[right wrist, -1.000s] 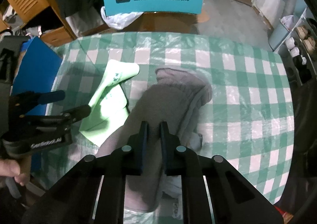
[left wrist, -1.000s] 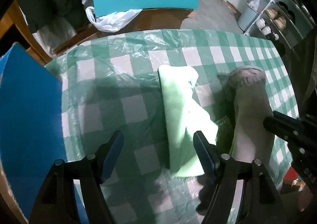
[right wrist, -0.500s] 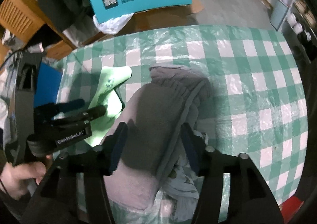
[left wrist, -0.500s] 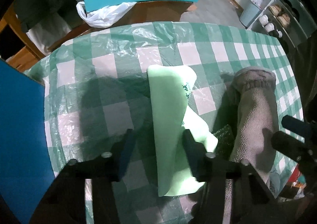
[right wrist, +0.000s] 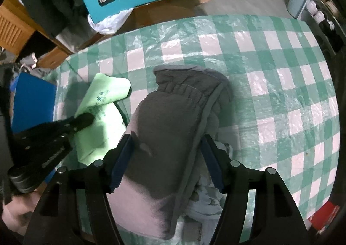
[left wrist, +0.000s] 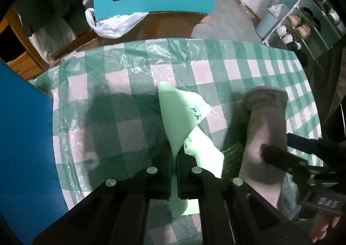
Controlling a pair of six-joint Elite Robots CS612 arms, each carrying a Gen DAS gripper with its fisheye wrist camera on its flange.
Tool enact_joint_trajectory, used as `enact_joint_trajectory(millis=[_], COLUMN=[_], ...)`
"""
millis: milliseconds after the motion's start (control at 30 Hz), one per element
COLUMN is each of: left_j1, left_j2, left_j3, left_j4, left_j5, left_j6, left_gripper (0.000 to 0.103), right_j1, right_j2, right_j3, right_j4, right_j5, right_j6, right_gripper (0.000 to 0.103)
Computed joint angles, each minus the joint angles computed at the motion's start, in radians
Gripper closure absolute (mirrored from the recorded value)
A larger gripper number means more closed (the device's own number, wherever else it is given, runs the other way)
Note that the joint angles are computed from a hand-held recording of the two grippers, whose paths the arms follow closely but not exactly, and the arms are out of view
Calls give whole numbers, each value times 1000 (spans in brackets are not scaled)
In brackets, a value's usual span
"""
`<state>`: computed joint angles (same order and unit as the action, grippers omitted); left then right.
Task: Organize soft objects
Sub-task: 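Grasp the green pad with the left tool while the right tool grasps the grey glove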
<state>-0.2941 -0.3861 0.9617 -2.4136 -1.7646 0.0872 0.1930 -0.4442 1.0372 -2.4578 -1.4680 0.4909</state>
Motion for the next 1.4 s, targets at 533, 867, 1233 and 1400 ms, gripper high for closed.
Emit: enact_joint_trajectory(millis=[533,867,1233,1400], left_j1=[19,21,24,29], left_j2=[-44,-88,-143,-165], left_j3=[60,127,208,236], left_j4=[-57,-120,-195,-227], left_j5=[-15,2,-3,-11], left_j6=[12,49,78,82], left_gripper=[100,100,100,100], right_j1=[32,36,46,53], right_j2=[61,32,-19,-35], right_j3=[-98,-62,9,22], right_j4=[123,65,-47,-77], right_j5=[-96,-105,-123,-133], right_j6=[-105,-128,-154,-161], right_gripper=[55,90,92,92])
